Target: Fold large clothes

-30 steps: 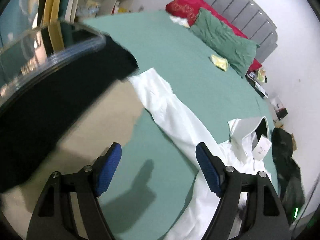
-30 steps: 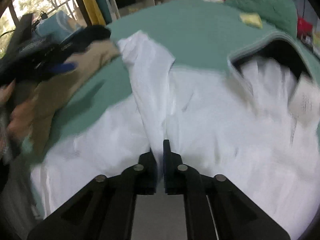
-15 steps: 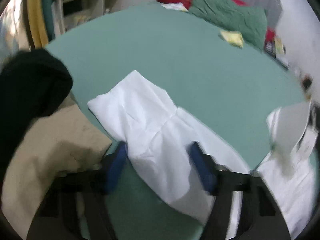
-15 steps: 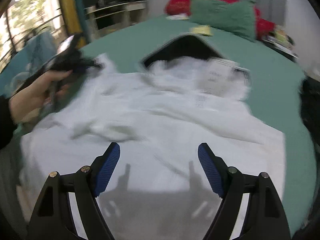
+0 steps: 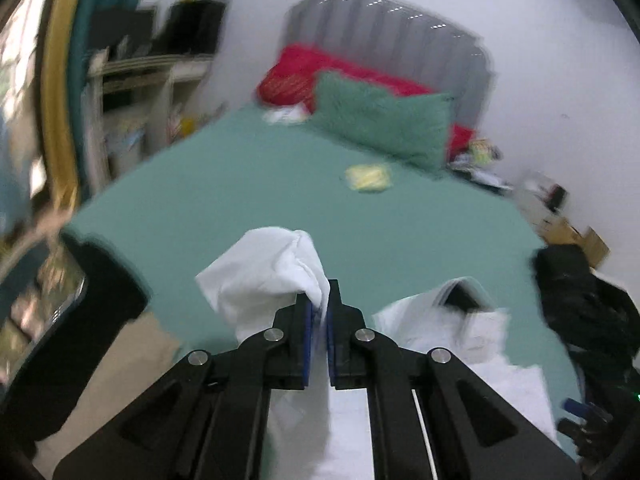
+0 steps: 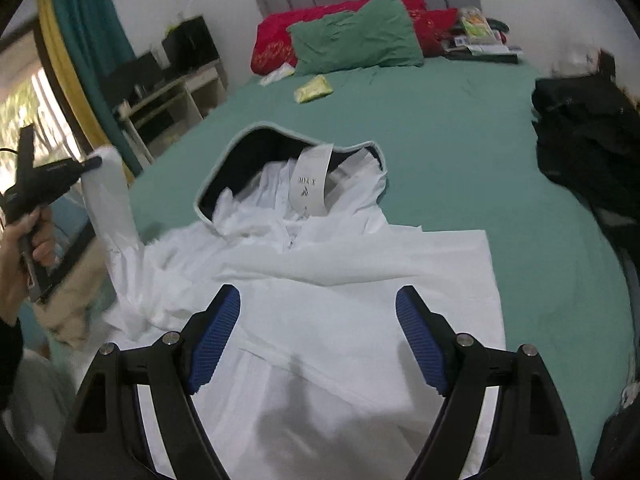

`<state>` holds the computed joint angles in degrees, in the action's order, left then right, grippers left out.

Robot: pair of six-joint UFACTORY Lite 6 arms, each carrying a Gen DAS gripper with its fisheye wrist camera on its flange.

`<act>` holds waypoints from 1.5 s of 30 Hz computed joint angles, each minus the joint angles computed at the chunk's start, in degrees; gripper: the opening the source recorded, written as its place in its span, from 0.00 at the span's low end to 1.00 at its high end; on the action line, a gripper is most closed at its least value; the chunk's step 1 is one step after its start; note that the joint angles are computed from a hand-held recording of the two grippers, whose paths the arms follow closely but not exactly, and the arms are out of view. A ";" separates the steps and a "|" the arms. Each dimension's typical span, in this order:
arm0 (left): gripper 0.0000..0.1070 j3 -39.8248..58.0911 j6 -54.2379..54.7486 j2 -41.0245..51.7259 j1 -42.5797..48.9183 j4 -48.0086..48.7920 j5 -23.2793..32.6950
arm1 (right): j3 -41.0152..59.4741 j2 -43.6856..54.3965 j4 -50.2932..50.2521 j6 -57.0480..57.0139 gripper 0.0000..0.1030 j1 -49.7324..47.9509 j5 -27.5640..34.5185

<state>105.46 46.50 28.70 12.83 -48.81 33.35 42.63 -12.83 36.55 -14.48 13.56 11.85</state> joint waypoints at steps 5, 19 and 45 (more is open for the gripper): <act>0.06 -9.49 -8.24 -12.90 -16.22 7.79 -5.18 | -5.20 -10.46 10.16 -11.87 0.78 -8.90 5.92; 0.50 -30.00 -13.42 -14.73 -46.57 10.05 -1.21 | -11.95 -16.92 21.30 -33.21 0.78 -49.03 31.62; 0.01 -14.72 6.95 9.88 -5.91 15.19 -11.30 | 6.39 15.04 19.77 -33.57 0.05 -16.16 6.51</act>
